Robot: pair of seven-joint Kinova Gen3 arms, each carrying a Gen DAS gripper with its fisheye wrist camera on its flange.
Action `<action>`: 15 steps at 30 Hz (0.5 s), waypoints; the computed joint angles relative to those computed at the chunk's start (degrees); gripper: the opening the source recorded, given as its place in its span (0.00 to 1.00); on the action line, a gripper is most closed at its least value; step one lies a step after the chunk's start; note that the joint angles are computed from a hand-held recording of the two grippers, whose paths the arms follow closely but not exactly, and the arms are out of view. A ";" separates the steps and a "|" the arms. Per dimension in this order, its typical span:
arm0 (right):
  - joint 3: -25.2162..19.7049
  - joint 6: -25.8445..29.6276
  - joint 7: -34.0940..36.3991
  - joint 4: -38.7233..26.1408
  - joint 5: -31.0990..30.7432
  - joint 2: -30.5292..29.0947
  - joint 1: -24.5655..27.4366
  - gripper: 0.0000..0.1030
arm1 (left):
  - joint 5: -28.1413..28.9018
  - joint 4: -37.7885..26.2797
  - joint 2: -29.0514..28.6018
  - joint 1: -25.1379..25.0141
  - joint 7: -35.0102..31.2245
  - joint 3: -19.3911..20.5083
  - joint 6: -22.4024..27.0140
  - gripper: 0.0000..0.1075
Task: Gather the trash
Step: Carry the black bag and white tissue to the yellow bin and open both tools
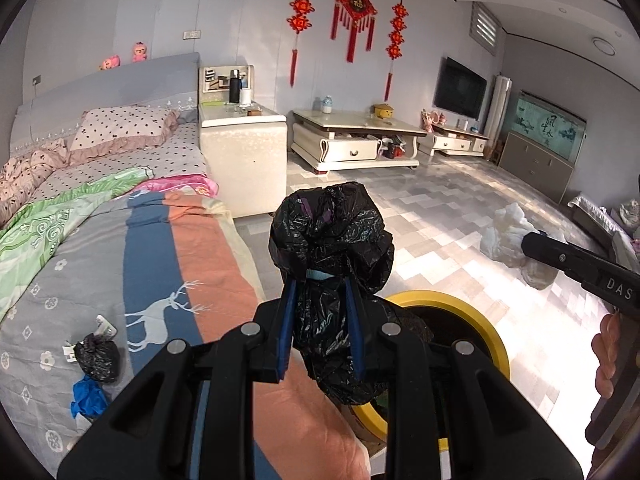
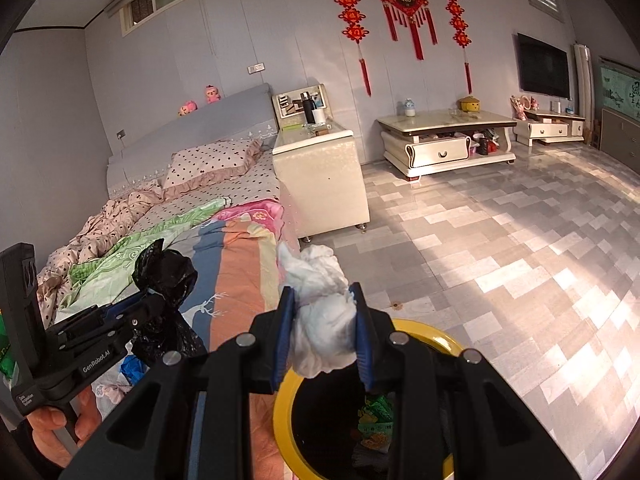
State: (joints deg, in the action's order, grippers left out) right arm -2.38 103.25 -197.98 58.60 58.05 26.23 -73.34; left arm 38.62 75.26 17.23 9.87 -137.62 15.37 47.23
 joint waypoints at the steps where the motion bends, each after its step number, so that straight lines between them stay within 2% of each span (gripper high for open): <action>1: -0.12 -0.35 -1.02 1.23 -0.63 -0.45 0.26 0.25 | -0.58 0.35 0.19 0.89 0.26 0.16 -0.30 0.21; 6: -1.76 -2.71 -5.82 6.92 -2.96 -2.49 2.38 0.25 | -3.22 1.41 2.40 4.35 1.42 0.90 -2.25 0.21; 15: -5.14 -7.01 -14.05 16.20 -7.05 -5.23 6.72 0.26 | -7.30 0.38 7.69 6.50 2.86 1.93 -2.38 0.22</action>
State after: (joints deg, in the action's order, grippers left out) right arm -7.52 96.24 -212.03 74.79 51.00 21.01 -66.62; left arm 31.32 75.64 24.92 16.37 -134.76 17.30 44.85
